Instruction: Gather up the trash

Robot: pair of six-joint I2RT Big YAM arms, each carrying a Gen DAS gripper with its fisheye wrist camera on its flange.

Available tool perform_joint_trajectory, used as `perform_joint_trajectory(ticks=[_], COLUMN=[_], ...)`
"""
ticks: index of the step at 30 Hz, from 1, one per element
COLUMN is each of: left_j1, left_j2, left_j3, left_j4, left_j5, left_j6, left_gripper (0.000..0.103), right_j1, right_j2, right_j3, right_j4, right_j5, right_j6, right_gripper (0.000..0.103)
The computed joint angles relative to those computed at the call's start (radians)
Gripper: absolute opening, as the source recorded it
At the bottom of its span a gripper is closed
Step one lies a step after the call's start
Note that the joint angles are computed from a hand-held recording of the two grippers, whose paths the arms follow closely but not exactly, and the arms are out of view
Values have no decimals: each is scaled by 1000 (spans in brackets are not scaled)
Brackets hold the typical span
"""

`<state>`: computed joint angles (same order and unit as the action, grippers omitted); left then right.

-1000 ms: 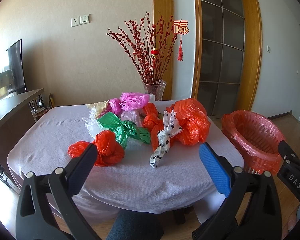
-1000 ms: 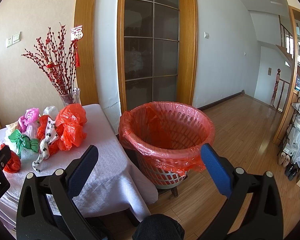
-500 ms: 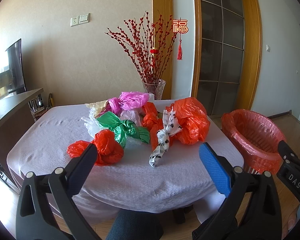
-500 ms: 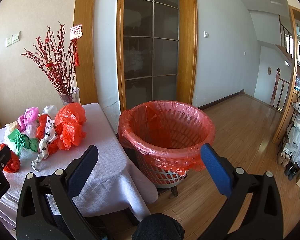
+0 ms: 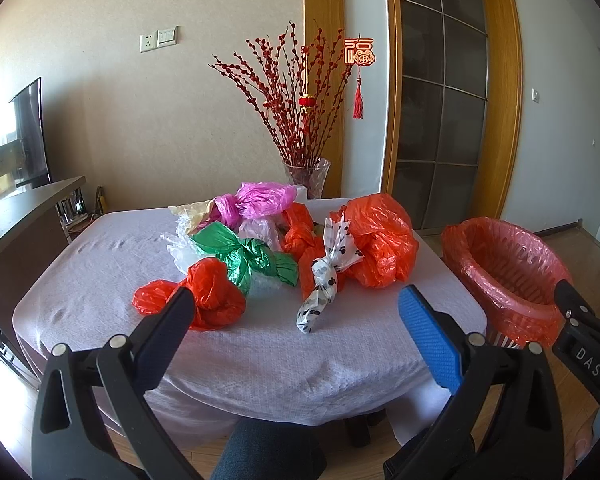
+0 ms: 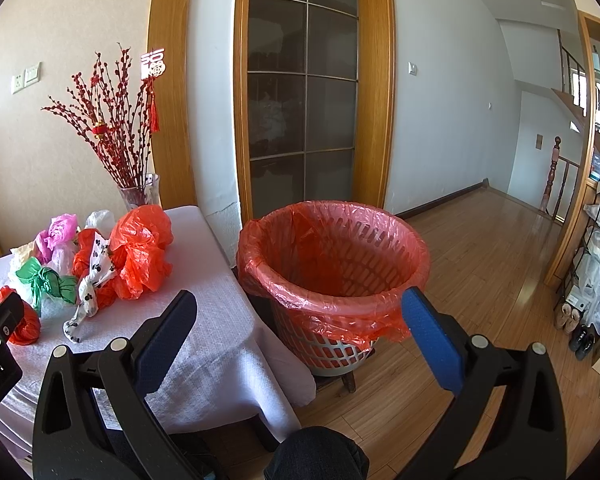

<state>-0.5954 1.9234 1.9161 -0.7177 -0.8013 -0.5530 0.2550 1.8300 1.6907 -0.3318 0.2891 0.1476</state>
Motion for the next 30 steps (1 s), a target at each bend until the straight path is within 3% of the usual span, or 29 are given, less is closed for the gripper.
perform_joint_trajectory(ticks=[21, 26, 30], left_j1=[1, 20, 50], left_j2=[13, -1, -39], left_j3=[16, -2, -57], left_j4=[-22, -48, -83], left_j5=[7, -17, -53], left_j6=[-17, -56, -128], left_gripper=[99, 99, 99], right_j1=[3, 1, -3], right_j2=[4, 46, 94], right_j3=[4, 74, 150], right_j4=[-11, -73, -132], right_j5=[-5, -55, -125], right_j6=[-2, -3, 4], right_gripper=[101, 101, 101])
